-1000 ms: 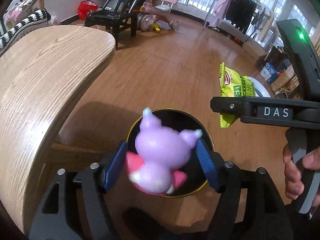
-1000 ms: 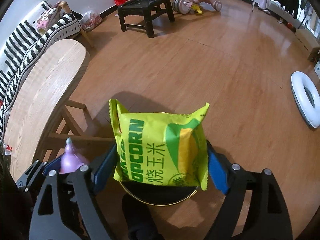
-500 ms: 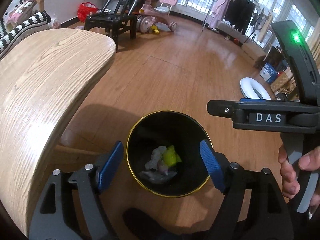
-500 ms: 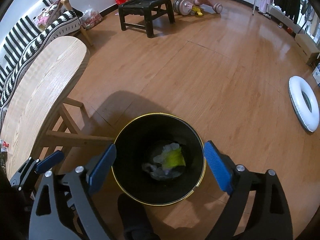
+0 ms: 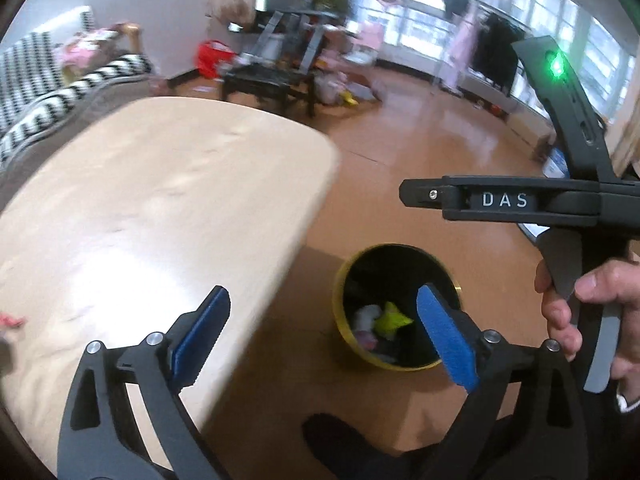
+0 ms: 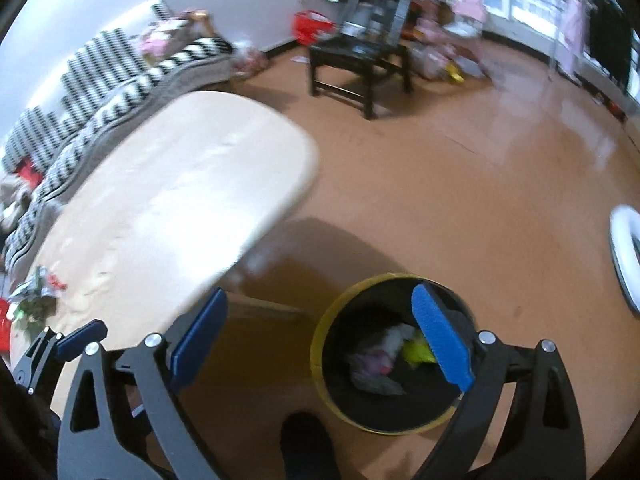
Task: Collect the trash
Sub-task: 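Move both grippers back over the table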
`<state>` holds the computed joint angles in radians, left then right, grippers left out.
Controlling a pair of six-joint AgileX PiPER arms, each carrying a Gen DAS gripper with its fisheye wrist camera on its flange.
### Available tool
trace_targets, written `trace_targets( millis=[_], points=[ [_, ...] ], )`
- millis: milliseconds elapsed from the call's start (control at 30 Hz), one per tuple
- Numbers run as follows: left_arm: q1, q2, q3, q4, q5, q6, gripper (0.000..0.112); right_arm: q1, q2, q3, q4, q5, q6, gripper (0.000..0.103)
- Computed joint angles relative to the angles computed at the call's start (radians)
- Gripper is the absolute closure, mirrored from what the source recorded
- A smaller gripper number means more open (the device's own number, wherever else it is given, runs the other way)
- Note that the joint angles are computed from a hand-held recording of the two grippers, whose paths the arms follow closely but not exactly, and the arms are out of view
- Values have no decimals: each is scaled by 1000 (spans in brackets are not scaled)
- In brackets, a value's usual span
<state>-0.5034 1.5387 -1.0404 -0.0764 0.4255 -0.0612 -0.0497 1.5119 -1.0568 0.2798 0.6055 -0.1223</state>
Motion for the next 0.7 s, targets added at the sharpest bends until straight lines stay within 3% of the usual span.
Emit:
trace_targets(
  millis=[200,333,400,533,633,700],
  points=[
    [343,-289,190,-210,74,345,19,318,32,-107,-108,-14,201,13],
    [735,-431,247,-472,242,721,19,531,112,-227,-174,-14,306,13],
    [935,-474,267,-500,285,822,19,611,162,-299,-192,-1,339,13],
    [1335,-450,254,-612,390,1068,18,758,281,-467,-263,47,413,13],
    [1622,-354,200,-733,553,1312,17,830,384,-611,-270,99,418,13],
    [1734,-299,175,-765,588,1401,17,866,417,-658,-274,118,426,13]
  ],
)
